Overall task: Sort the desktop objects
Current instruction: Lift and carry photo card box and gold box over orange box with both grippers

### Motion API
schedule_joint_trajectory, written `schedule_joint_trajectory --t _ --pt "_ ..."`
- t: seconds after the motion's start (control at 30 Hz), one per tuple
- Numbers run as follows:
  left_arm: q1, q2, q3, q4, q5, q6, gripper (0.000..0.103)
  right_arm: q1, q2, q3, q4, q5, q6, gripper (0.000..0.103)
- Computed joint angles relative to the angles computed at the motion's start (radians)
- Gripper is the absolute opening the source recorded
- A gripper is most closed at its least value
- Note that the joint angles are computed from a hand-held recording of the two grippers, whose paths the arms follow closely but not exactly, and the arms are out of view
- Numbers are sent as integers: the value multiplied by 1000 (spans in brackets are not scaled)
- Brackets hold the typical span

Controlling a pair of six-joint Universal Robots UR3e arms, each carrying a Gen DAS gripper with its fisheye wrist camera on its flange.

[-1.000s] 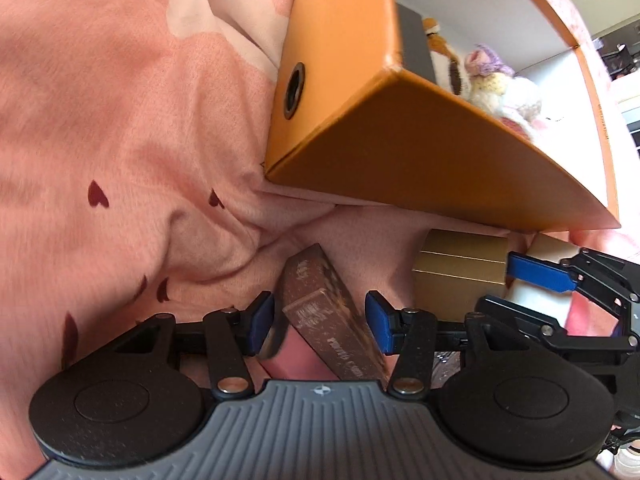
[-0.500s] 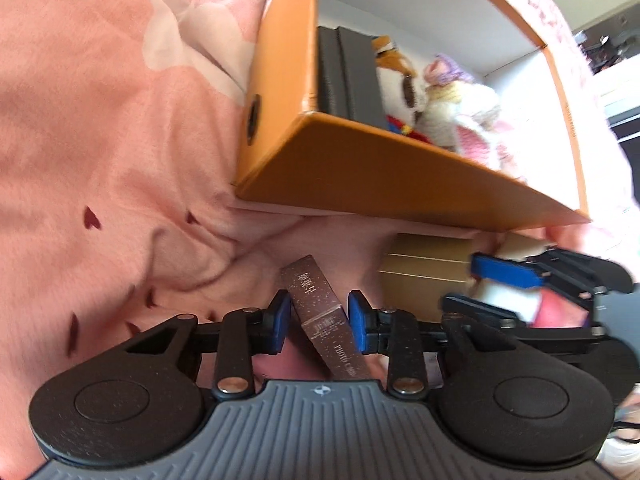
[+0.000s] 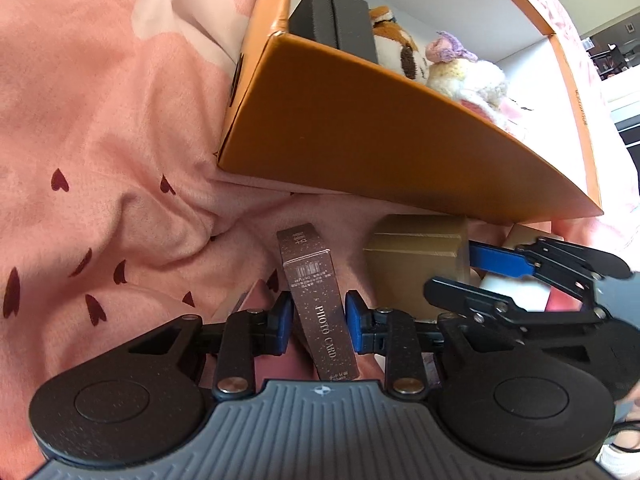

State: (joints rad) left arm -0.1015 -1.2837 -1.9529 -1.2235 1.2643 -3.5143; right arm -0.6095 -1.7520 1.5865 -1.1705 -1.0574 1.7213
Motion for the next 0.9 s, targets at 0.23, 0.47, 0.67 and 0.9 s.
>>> schedule_joint_trajectory --t 0.23,0.47,0.67,0.9 --pt "-68 101 -10 53 90 -11 27 -56 -46 -16 67 29 -73 50" --pt "-74 220 40 7 103 33 27 -138 -46 -160 283 65 -211 49" --pt "-85 191 199 -26 123 51 27 -201 15 -354 509 102 -290 48" --pt "-57 123 374 -33 116 98 26 -261 168 -710 828 216 -367 48"
